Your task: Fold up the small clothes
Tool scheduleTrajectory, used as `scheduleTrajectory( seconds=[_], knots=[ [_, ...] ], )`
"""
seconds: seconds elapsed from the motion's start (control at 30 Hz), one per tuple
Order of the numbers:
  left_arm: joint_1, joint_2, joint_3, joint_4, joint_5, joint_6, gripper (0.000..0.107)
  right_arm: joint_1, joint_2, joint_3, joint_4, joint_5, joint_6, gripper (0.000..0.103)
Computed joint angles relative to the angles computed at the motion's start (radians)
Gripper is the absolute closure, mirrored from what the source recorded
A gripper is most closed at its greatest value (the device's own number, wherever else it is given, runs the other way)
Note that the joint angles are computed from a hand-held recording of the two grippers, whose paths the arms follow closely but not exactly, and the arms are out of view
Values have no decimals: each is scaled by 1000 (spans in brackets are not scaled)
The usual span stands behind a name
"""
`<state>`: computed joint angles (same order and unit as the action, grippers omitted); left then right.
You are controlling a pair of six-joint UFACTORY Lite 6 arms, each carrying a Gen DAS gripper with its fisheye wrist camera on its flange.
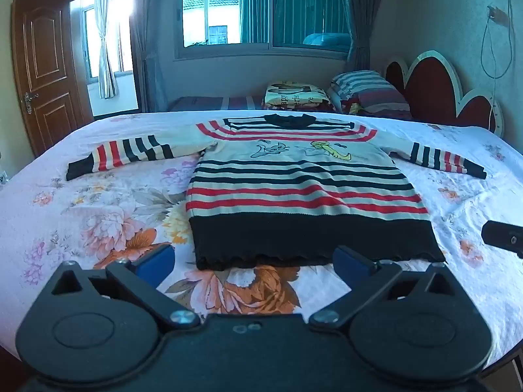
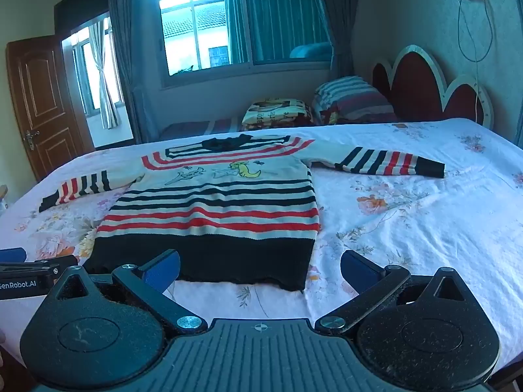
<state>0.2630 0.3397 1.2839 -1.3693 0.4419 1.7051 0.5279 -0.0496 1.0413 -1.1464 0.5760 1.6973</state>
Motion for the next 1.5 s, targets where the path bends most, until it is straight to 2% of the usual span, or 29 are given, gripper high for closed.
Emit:
scheduleTrajectory(
  seconds=[0.03,0.27,0.87,1.1,1.17,1.5],
  knots=[
    [-9,-5,-5,-6,-25,20,5,1,1,1,0,2,0,0],
    [-20,13,12,-15,-34,22,5,25,8,29,5,30,-15,0],
    [-8,-52,-51,-36,-10,45,5,16,-5,7,-26,19,4,0],
    [-9,-60,-55,-28,-6,37,5,12,38,38,-44,12,26,0],
    [-9,-60,-52,-16,-5,27,5,13,-17,-2,-29,14,7,0],
    [1,-40,-37,-23,7,44,5,5,-16,13,-2,17,-28,0]
  ],
)
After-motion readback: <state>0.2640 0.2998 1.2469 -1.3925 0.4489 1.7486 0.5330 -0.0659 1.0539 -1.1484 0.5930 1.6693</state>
